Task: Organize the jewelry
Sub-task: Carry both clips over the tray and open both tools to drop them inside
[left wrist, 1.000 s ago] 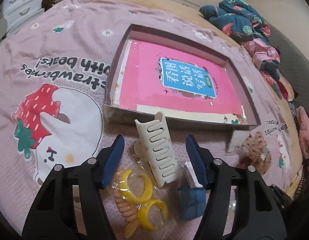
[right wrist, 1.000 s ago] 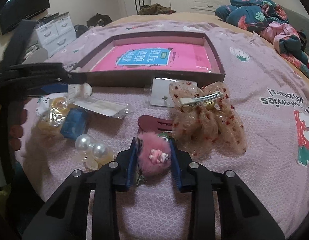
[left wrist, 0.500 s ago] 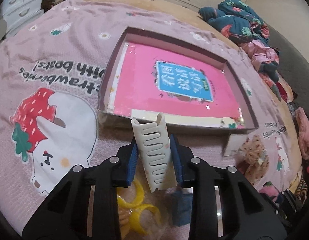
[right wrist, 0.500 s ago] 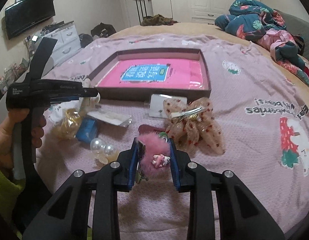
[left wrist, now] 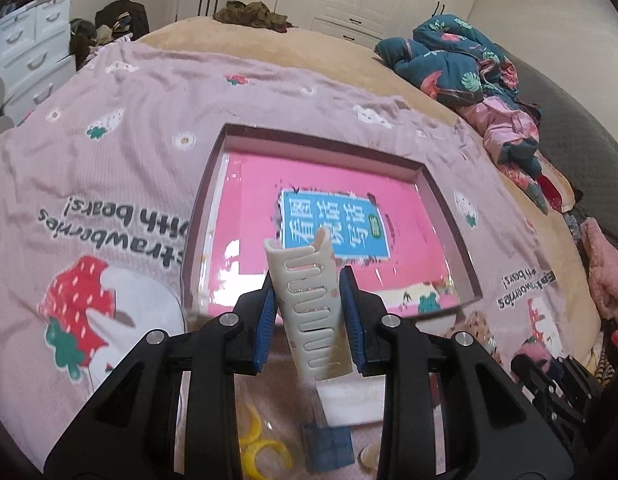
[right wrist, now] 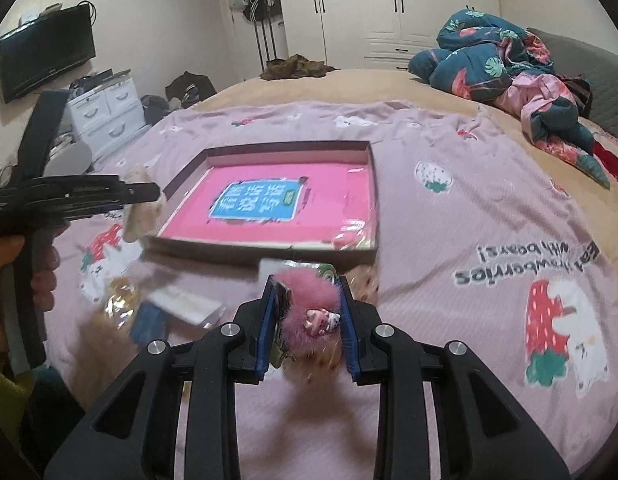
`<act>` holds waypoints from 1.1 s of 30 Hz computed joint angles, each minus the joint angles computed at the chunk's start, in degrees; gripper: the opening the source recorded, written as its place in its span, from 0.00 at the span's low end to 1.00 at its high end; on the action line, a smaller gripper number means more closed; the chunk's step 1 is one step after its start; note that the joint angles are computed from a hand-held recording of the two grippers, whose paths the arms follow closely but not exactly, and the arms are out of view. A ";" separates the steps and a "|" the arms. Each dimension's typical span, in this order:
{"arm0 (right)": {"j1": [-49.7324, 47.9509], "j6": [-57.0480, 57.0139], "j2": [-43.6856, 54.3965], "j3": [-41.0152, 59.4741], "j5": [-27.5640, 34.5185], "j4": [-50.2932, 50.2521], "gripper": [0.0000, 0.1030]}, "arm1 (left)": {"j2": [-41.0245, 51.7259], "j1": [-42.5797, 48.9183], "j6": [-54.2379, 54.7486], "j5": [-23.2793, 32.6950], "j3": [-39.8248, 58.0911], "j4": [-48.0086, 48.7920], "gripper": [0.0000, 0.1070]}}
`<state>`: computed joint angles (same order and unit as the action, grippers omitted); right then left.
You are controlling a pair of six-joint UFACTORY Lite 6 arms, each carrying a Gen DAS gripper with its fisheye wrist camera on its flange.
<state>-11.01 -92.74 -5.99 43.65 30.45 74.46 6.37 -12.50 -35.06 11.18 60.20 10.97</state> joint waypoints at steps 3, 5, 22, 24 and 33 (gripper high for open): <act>0.65 1.31 5.45 5.34 0.07 0.17 0.26 | 2.04 0.76 1.28 0.13 2.33 -0.73 0.21; 1.27 1.75 7.92 8.10 -0.12 0.12 0.26 | 3.36 1.29 1.25 0.27 3.69 -0.32 0.21; 9.56 16.87 32.24 34.28 -5.56 -9.46 0.26 | 17.62 5.49 26.93 -0.16 14.37 -24.38 0.21; 10.20 18.37 34.03 35.82 -6.28 -10.74 0.26 | 18.46 5.68 27.54 -0.15 14.58 -24.97 0.21; 11.96 27.99 40.73 41.45 -8.54 -18.70 0.27 | 17.84 6.89 33.46 -0.54 12.90 -30.30 0.23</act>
